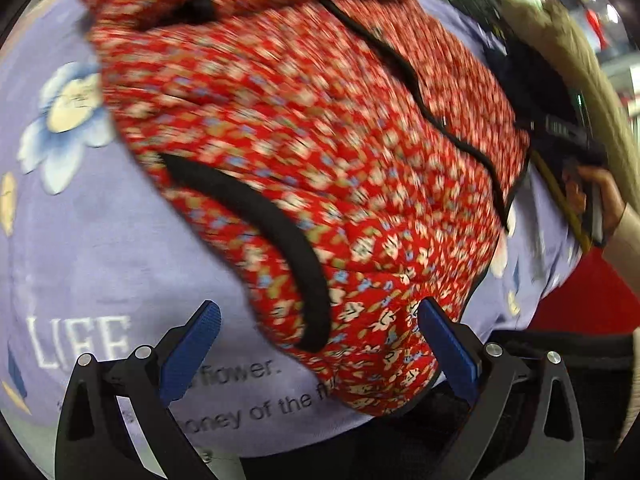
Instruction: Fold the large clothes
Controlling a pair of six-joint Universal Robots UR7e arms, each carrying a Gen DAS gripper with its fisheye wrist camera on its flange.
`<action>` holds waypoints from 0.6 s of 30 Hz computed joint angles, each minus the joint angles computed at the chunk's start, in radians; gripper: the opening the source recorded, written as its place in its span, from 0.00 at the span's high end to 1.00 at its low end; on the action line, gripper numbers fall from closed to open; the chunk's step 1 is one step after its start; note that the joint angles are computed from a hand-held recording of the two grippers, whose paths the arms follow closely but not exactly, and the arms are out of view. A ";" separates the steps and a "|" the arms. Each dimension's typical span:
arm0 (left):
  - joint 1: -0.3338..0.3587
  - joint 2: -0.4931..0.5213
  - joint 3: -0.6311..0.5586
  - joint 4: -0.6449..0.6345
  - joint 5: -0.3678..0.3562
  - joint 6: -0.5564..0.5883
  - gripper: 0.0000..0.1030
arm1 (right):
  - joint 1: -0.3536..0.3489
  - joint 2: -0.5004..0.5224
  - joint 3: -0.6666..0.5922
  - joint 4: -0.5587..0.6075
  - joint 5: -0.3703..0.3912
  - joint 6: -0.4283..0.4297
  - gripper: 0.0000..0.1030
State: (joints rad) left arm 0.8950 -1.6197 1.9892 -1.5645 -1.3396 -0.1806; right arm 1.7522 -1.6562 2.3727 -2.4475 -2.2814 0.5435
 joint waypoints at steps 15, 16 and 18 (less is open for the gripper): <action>-0.030 0.087 0.049 -0.066 0.008 0.013 0.17 | -0.197 -0.141 0.240 -0.415 0.337 0.058 0.05; -0.028 0.106 0.034 -0.075 0.007 0.007 0.22 | -0.205 -0.135 0.252 -0.450 0.359 0.068 0.06; -0.016 0.107 0.018 -0.076 0.009 0.005 0.30 | -0.183 -0.082 0.241 -0.495 0.344 0.098 0.15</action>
State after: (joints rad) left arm 0.8791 -1.5130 2.0068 -1.6407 -1.3309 -0.1758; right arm 1.5692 -1.7384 2.6136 -2.9428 -1.9372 0.6413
